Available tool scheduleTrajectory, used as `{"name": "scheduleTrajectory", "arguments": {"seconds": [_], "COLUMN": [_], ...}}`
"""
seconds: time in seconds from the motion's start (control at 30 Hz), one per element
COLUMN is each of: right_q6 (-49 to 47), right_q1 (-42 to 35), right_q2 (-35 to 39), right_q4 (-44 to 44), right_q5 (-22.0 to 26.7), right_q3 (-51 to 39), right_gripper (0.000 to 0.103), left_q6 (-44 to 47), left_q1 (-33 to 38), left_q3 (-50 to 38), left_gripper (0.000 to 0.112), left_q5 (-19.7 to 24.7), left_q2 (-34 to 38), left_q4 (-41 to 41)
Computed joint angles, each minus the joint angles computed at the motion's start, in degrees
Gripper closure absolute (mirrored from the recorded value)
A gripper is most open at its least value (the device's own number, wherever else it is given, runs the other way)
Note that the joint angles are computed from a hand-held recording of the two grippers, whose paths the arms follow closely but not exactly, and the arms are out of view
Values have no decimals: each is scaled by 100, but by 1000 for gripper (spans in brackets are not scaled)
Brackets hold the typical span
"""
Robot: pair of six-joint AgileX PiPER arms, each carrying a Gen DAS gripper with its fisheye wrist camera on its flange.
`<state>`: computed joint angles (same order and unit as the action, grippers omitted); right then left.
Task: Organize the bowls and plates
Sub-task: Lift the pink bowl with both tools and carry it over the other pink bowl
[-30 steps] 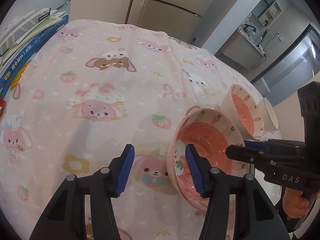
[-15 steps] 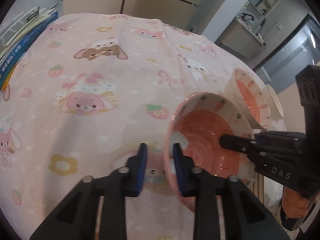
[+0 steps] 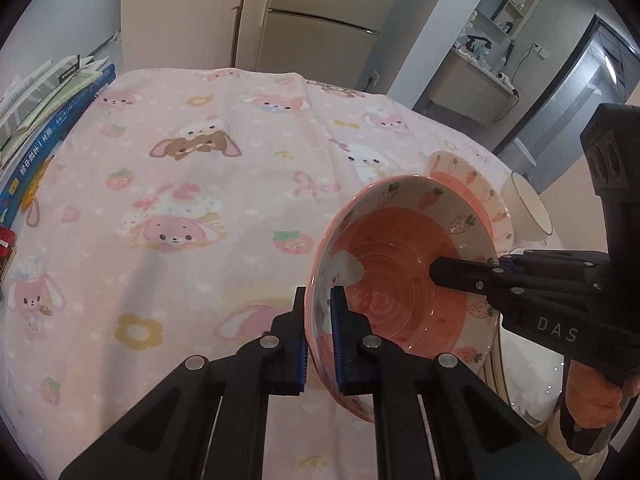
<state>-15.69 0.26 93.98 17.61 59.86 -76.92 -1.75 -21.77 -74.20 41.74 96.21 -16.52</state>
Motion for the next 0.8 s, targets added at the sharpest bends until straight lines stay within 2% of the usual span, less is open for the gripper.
{"name": "scheduleTrajectory", "arguments": {"seconds": [0.23,0.4,0.53,0.7,0.8], "right_q6": [-32,-622,-872,-1285,-1472], "right_q1": [-81,-629,-865,-1479,-1797], "right_q2": [-465,-614,-861,-967,-981], "right_q4": [77,727,816,1252,1382], "right_q5": [-148,356,534,767,748], "right_q3": [111,-212,-332,-574,-682], "right_gripper": [96,96,96,96,96], "left_q6": [-879,-1263,-1885,-2145,-2245], "left_q1": [-384,-629,-1054,-1378,-1552], "left_q3": [-82,-356,-1103,-2133,-2938], "left_gripper": [101,101,101,101,101], "left_q5": [128,346,809,1311,1651], "left_q2": [-398,-655,-548,-172,275], "left_q4": [802,1181,1861,2135,2220]}}
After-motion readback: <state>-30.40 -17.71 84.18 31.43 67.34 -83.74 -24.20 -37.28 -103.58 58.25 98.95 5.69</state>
